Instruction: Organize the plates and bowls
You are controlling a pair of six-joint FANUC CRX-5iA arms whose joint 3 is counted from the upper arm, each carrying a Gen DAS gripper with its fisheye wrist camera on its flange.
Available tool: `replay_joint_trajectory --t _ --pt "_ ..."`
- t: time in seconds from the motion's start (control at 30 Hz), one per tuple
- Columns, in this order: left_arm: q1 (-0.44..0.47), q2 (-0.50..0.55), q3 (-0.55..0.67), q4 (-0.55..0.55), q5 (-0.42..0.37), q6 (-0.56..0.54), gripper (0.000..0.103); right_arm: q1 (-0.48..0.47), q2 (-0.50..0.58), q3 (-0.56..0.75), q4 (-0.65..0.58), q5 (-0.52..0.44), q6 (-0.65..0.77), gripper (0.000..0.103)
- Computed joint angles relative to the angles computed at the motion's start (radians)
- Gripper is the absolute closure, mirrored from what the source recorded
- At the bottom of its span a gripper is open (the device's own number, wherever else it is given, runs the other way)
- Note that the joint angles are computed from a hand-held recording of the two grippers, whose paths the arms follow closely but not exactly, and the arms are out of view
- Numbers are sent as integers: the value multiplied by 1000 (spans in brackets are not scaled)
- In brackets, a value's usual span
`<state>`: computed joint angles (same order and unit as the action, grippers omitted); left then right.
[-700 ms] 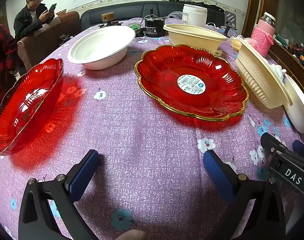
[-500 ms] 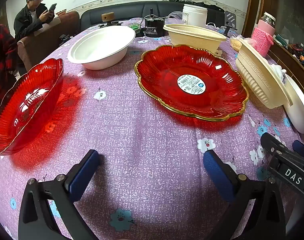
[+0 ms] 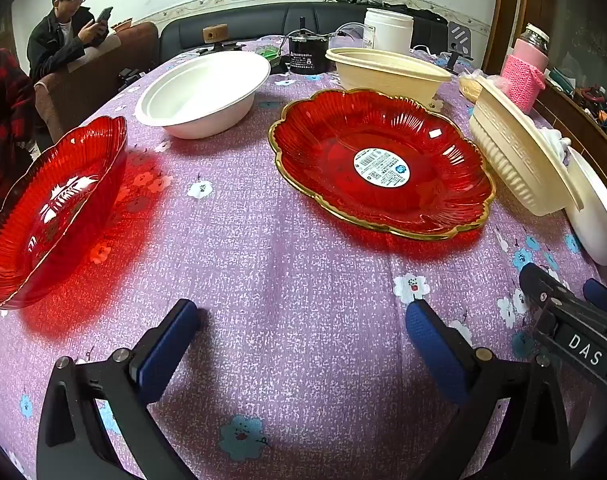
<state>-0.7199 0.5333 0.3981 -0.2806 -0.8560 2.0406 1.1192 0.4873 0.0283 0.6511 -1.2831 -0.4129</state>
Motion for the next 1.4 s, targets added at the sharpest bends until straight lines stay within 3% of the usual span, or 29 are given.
replay_joint_trajectory --t 0.77,0.9,1.03,1.17,1.23,1.3,1.4 --pt "-5 -55 -77 31 3 -42 0 4 -18 -15 -12 16 19 1" --pt "1 -58 -81 65 -18 -88 0 11 -26 -12 -46 23 29 1" --pt "18 -85 -127 148 -24 -204 0 32 -24 -7 -48 12 28 1" --pt "90 -222 -357 409 148 -402 12 48 -38 -25 -45 17 33 1" --pt "112 -327 -469 427 258 -426 12 56 -45 -37 -38 30 43 1" --pt "140 -449 -575 396 378 -414 12 62 -56 -52 -32 51 63 1" --pt "170 -595 -601 121 423 -178 11 71 -74 -66 -40 95 136 1"
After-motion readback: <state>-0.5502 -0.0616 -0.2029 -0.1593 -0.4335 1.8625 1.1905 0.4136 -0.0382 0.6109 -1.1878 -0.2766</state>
